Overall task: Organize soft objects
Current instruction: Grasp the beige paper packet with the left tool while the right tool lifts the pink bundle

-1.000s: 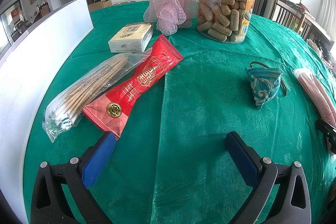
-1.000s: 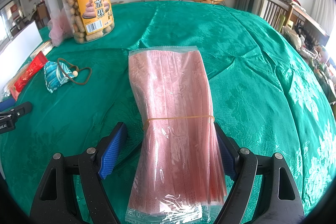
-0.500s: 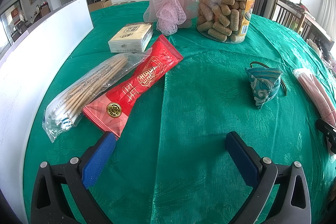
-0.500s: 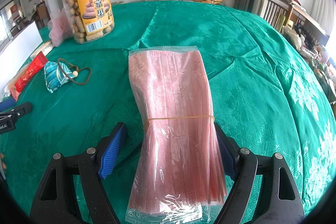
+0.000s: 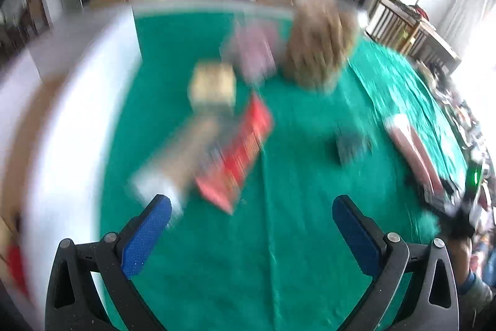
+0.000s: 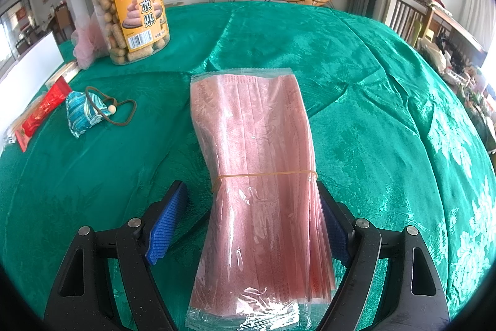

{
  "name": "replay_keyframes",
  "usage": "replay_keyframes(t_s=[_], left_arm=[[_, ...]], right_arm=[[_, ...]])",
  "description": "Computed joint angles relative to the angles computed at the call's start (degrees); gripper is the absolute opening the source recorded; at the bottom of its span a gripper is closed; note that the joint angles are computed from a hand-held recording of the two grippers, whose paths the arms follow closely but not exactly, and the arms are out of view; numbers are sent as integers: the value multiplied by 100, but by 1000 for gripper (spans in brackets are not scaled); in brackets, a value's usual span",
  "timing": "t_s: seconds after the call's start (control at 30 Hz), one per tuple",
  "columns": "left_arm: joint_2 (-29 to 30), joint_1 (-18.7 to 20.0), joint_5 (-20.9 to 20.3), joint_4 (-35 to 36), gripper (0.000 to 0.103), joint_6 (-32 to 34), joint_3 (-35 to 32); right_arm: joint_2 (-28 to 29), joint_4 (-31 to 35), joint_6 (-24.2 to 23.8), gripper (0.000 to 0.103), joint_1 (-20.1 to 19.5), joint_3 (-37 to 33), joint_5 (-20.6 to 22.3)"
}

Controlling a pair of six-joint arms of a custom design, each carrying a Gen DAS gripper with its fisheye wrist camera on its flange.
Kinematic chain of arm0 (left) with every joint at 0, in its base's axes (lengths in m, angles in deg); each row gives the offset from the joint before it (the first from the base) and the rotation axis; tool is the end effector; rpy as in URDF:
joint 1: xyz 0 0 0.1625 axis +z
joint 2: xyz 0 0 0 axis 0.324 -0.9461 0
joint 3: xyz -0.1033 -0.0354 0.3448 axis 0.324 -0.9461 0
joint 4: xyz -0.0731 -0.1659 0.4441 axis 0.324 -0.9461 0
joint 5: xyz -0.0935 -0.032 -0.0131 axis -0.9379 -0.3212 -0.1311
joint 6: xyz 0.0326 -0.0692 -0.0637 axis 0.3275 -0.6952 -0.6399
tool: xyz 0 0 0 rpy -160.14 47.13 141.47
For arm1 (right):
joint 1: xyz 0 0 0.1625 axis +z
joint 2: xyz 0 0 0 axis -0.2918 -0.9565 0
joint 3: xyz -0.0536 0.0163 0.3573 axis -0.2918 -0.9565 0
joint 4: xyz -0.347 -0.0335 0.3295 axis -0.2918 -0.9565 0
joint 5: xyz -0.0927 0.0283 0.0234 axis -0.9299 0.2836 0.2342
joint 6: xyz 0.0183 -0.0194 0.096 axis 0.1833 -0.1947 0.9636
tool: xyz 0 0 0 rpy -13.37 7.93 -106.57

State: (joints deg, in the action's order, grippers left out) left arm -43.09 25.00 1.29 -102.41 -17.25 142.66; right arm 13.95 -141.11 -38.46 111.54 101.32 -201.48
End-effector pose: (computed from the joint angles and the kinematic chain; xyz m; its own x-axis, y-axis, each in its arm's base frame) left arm -0.1103 -0.3986 0.2234 -0.7816 -0.1314 -0.6098 0.2379 0.8410 -0.4860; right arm 0.1191 -0.4251 0.0598 -0.6859 -0.2635 0.6783 -0.5791 0.7621 -0.2896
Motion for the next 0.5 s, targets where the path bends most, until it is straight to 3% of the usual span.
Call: replay_keyframes(t_s=[0.1,0.17,0.27,0.4,0.43,0.5], left_arm=[[891,532,421,-95,103,412,-773],[1463,1030,275,-765,103,1017,-1191],[2254,1520,72,-1181,102,1455,-1780],[3132,1854,55,-1301,102,1717,-2369],[3292,1931,39,-1260,98,1711,-2492],[3649,2093,44,-1128,78,1577,-2735]], right_arm=[[0,0,0,83,0,0,0],[-1,3,1,83,0,1,3],[-3,2,0,83,-1,2,4],[-5,3,-2,83,-2,4,5],[-5,3,-2,83,-2,4,5],[-5,6,2,83,0,4,6]])
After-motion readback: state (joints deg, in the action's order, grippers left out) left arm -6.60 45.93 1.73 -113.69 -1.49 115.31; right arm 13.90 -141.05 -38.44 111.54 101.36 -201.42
